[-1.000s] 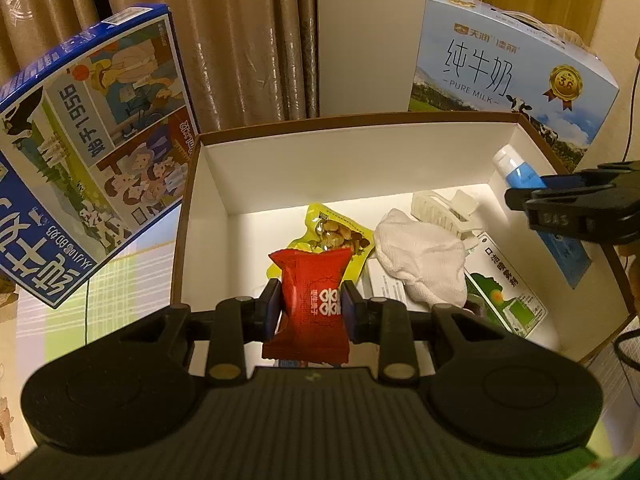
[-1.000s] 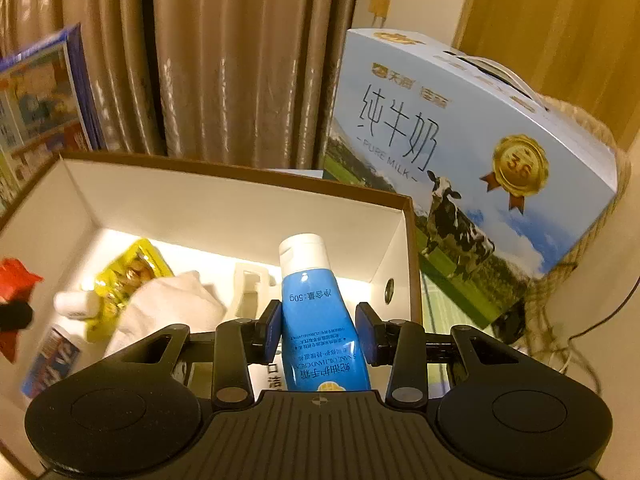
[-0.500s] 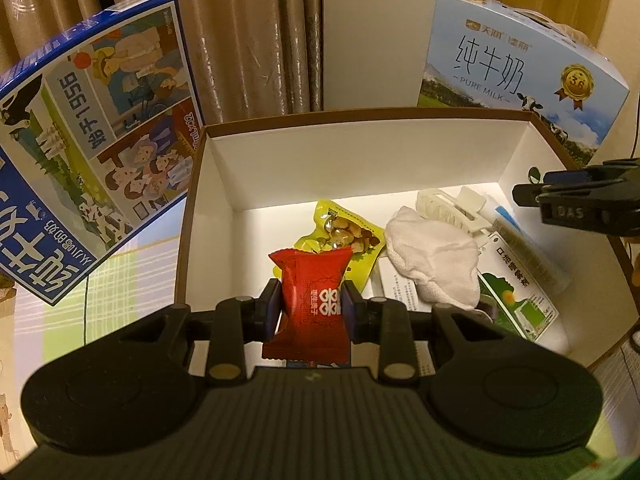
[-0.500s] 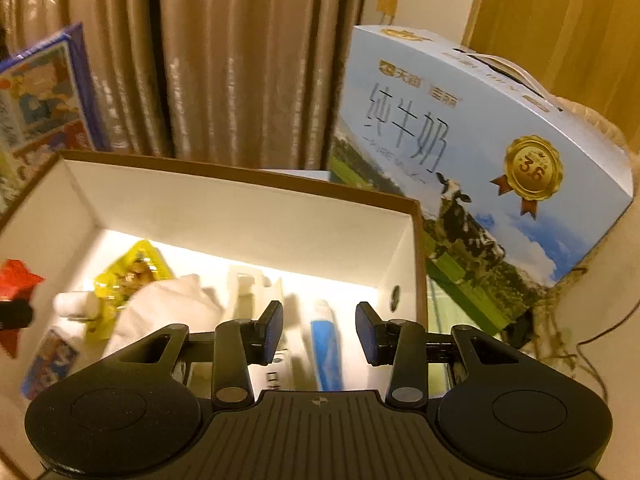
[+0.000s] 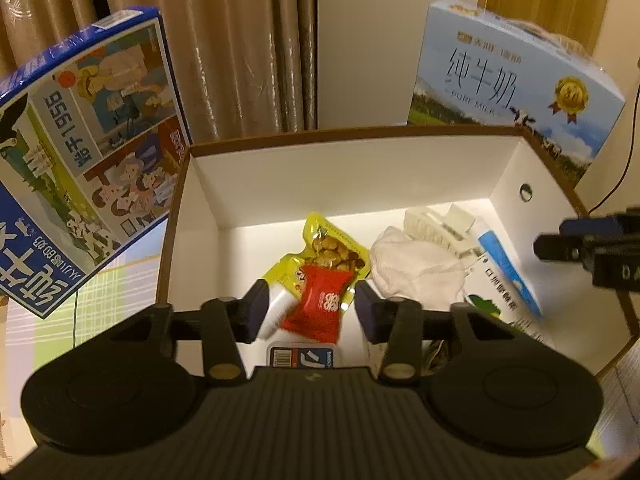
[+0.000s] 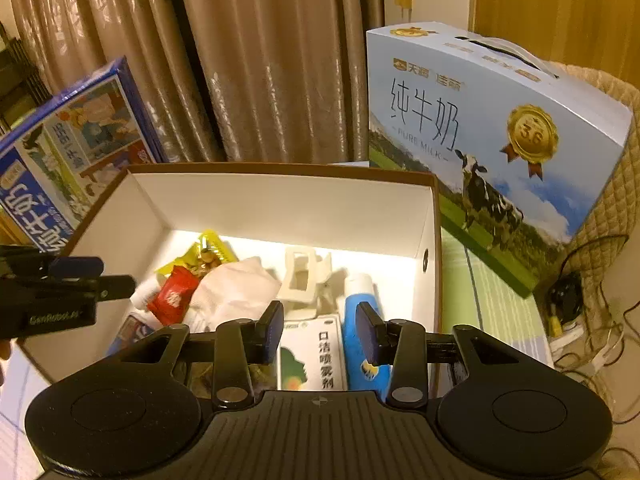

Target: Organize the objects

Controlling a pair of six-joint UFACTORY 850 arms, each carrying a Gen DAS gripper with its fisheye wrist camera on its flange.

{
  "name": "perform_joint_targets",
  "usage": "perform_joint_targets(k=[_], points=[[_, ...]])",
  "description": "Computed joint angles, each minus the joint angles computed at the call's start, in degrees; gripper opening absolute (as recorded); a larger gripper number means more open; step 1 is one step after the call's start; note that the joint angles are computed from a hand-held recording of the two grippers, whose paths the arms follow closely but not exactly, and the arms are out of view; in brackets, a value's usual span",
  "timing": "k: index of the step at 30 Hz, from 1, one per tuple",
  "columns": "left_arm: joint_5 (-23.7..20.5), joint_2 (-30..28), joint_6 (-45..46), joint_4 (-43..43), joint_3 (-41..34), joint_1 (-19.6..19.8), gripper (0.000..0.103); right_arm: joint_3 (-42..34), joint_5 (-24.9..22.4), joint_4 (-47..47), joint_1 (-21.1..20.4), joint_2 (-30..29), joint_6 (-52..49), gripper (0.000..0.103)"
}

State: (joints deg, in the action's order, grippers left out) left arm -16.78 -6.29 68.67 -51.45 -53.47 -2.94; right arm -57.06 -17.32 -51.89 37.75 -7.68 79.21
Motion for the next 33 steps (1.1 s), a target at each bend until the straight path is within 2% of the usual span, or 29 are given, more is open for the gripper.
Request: perform_joint_targets(k=[3, 6, 12, 19, 23, 33], points=[[-0.47, 0.96, 1.26, -1.80, 0.55, 0.53, 0.062, 1.82, 0.92, 0.73, 0.10, 1.98, 1.00, 0.038], [-0.86, 1.98, -0.13, -0.61, 1.20, 1.07, 0.067, 3.48, 1.64, 1.14, 0.34, 3.90, 1.94, 0.039], [-3.12, 4.48, -4.31, 1.13, 2.42, 2.68, 0.079, 5.54, 1.04, 4.11, 1.39, 7.00, 0.71, 0.052], [-6.42, 9.40, -5.26, 0.81, 4.48, 3.87, 0.084, 8.23, 0.45, 3.35, 3.83, 11.27, 2.54, 0.062], [-6.94, 13.50, -7.88, 3.70, 6.82, 3.72, 0.090, 10.08, 0.30, 1.32, 5.62, 14.23, 5.86, 0.066], [-10.20, 24.92, -19.20, 13.66, 13.25, 3.54, 0.091, 14.56, -2.46, 1.55, 10.82, 21.49, 9.24, 0.069]])
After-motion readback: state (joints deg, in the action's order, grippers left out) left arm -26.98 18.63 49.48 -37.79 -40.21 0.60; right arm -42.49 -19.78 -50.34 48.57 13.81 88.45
